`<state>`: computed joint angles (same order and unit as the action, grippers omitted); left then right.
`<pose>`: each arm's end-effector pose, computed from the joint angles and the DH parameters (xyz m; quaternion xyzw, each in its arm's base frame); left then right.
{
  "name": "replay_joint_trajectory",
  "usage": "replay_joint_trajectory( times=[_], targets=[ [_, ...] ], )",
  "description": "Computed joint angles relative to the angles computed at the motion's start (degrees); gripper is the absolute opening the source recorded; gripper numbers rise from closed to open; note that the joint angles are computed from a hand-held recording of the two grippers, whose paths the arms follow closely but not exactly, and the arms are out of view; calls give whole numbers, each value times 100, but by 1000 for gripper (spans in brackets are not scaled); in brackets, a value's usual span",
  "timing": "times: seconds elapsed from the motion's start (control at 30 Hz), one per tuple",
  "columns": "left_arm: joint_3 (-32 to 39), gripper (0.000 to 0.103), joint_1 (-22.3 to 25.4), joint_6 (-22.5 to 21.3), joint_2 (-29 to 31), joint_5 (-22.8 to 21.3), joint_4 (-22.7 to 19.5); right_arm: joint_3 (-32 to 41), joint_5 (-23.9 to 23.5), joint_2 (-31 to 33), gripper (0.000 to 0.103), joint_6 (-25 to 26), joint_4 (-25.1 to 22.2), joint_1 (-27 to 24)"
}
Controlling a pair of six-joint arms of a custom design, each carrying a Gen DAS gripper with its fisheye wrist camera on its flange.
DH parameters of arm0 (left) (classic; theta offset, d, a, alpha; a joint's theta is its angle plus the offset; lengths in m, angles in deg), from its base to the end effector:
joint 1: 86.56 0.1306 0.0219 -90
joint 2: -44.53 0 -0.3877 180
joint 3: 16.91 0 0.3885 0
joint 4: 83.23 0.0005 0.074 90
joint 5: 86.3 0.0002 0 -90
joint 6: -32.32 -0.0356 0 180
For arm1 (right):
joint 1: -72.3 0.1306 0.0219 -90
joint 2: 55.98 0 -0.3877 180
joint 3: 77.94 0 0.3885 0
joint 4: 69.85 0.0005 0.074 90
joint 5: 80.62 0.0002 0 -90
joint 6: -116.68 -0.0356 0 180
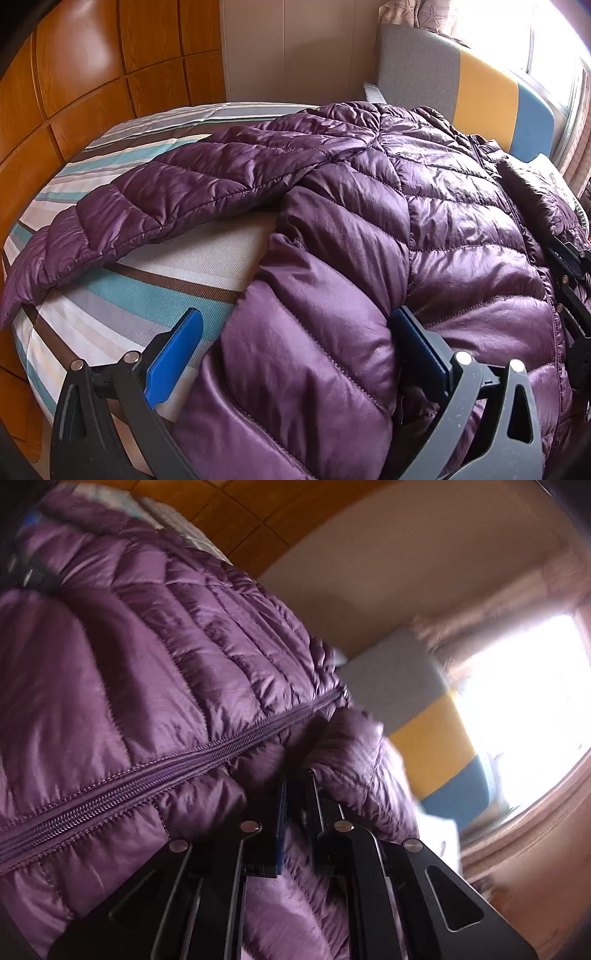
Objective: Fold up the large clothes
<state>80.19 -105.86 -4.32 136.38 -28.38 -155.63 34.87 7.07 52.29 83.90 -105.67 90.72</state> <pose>0.4417 -0.1352 0.4576 -0.3282 0.8847 0.1054 0.3138 0.5920 0.1981 0.4724 -0.5421 0.6823 -0.1463 0.4682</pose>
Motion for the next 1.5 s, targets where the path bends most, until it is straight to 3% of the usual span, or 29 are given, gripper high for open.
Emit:
replay_joint_trajectory(
  times=[0.03, 0.1, 0.2, 0.3, 0.4, 0.5, 0.57, 0.63, 0.7, 0.83, 1.0, 1.13, 1.23, 1.3, 1.4, 1.5],
  targets=[
    [-1, 101, 0, 0, 1, -2, 3, 287, -2, 96, 27, -281, -370, -31],
    [18, 101, -9, 7, 15, -25, -29, 761, -76, 229, 69, -880, -871, -155],
    [88, 101, -26, 33, 66, -84, -145, 1192, -422, 317, 72, -1682, -1404, -409],
    [243, 101, -79, 105, 158, -190, -383, 1515, -357, 435, 72, -2755, -1677, -669],
    [637, 101, -172, -67, 384, -359, -781, 1764, 170, 621, 71, -3862, -1742, -927],
    [932, 101, -311, -719, 460, -392, -508, 2289, 872, 965, 71, -4776, -2048, -1039],
    [1098, 101, -421, -1254, 483, -384, -31, 2612, 1160, 1180, 71, -5141, -2283, -1076],
    [1243, 101, -472, -1993, 525, -50, 692, 2956, 1115, 1448, 71, -5235, -2580, -1048],
    [1662, 101, -509, -2456, 815, 150, 859, 2757, 1044, 1352, 71, -5072, -2618, -1029],
    [3109, 101, -562, -3069, 1910, 342, 352, 2811, 1068, 1436, 71, -4730, -2857, -947],
    [4974, 101, -709, -3752, 3295, 157, -420, 2758, 794, 1403, 71, -4922, -2941, -1058],
    [6092, 101, -723, -3838, 4080, 150, -981, 3003, 636, 1575, 72, -5028, -3072, -1129],
    [6986, 101, -678, -3556, 4636, -187, -1504, 2915, 732, 1531, 72, -4980, -2965, -1103],
    [6445, 101, -553, -2785, 4314, -340, -1334, 2888, 763, 1520, 72, -4963, -2929, -1093],
    [4803, 101, -326, -1729, 3335, -46, -527, 2884, 701, 1512, 72, -4991, -2945, -1110],
    [3772, 101, -176, -1271, 2722, 500, 78, 2857, 734, 1498, 72, -4970, -2911, -1101]
  ],
)
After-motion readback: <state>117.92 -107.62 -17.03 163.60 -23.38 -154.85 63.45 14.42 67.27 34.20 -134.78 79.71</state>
